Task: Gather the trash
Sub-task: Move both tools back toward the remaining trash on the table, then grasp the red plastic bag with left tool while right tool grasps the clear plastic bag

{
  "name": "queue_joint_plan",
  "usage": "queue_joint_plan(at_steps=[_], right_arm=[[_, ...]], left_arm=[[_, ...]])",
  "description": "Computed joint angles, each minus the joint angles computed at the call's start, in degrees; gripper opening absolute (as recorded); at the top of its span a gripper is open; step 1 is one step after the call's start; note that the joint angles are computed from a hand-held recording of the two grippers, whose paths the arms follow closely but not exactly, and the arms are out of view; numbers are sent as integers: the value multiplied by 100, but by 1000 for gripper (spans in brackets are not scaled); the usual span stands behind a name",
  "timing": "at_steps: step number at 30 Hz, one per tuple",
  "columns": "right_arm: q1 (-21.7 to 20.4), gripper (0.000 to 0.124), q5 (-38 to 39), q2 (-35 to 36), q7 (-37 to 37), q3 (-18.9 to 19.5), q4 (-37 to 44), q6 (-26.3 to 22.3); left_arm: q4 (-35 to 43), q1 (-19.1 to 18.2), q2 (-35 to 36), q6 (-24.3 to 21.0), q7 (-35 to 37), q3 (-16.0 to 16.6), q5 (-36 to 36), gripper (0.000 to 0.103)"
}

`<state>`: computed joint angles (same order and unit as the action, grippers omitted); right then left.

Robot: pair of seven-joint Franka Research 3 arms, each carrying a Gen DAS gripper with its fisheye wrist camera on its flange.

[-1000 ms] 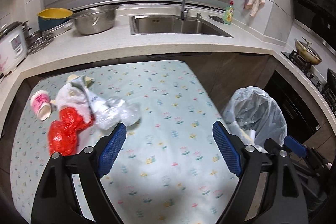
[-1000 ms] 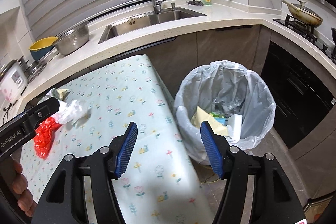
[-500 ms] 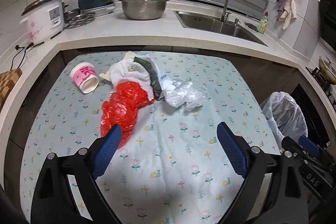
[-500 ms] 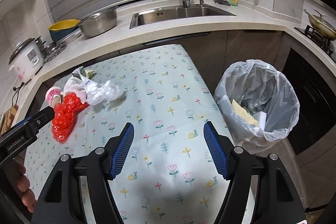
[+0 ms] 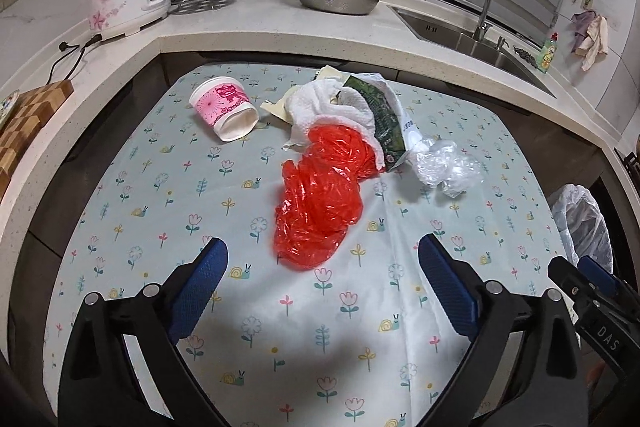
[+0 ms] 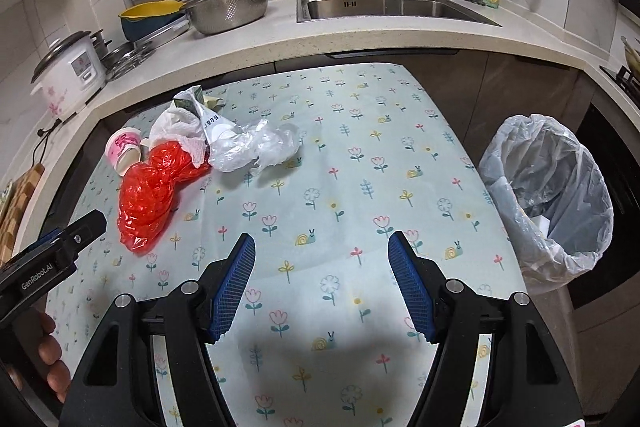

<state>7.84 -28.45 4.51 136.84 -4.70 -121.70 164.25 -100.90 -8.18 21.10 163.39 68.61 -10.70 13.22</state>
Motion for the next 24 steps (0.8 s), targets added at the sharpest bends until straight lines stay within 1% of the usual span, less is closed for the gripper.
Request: queue_joint_plan(at_steps=[2,5,13,17,20,24], right_arm=[[14,66,127,211,-130,21,232,-26],[102,66,305,572,-320,-50,635,-68],[268,66,1337,1684,-1175,-258,1945,-306],[271,66,1841,2187,-1545,-320,2567,-434],[210,66,2231,2510,-1821,-288,2968,-514],[194,66,2565,2860,-2087,-285,3399,-642]], left_arm=[[136,35,125,-70,53,-7,-29,92],[430,37,367,-210,117,16,-16,92],[1611,32,1222,-796,334,-35,-193,92],[2260,-12,1669,-1103,467,-55,-286,92],[2693,-13,1970,-1345,600,-111,-413,92],[2969,2,2197,-1478,728,-161,-591,91]])
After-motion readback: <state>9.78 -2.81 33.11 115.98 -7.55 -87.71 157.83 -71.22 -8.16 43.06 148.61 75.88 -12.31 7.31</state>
